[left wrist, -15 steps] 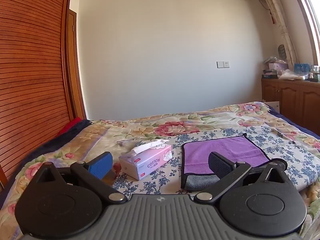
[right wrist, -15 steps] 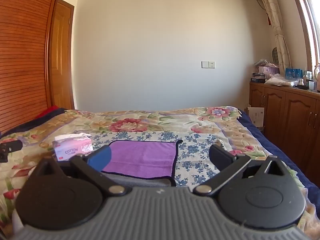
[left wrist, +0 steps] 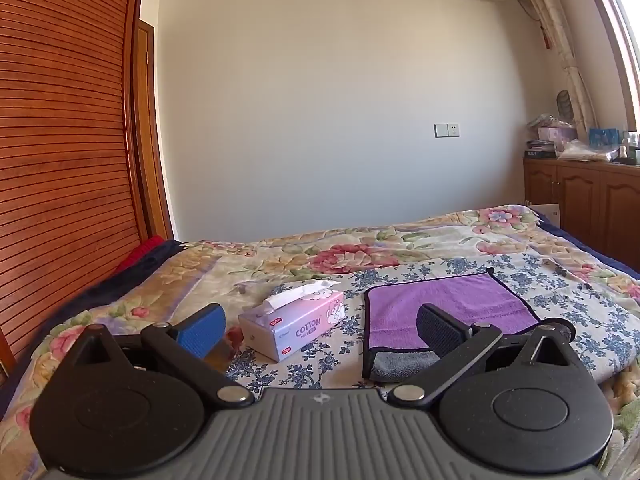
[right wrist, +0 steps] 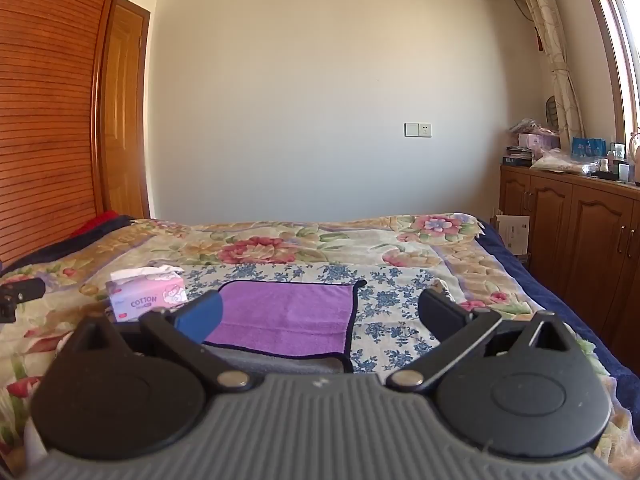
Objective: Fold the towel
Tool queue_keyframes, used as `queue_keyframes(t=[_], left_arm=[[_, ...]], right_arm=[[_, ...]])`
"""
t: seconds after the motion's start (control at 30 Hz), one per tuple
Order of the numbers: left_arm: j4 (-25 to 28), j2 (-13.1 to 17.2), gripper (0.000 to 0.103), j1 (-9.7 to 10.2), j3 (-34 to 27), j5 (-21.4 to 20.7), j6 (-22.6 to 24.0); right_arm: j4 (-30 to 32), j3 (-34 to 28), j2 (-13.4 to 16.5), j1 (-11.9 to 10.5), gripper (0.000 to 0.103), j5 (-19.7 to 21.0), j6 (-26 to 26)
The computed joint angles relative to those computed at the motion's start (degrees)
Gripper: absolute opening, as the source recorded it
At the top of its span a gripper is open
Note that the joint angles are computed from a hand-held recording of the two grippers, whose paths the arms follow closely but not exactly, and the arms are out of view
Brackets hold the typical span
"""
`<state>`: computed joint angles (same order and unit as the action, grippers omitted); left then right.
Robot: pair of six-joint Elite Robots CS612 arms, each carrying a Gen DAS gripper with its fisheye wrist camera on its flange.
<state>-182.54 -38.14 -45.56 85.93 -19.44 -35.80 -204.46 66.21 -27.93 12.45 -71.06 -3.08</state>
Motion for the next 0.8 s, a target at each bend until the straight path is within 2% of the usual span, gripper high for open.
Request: queue_keyframes(t=[0.8], left_arm=[[-0.4, 0.1, 0.103, -0.06, 0.0, 0.2, 0.3]], right_arm=[[0.0, 0.1, -0.1, 0.1, 0.103, -0.1, -0.1]])
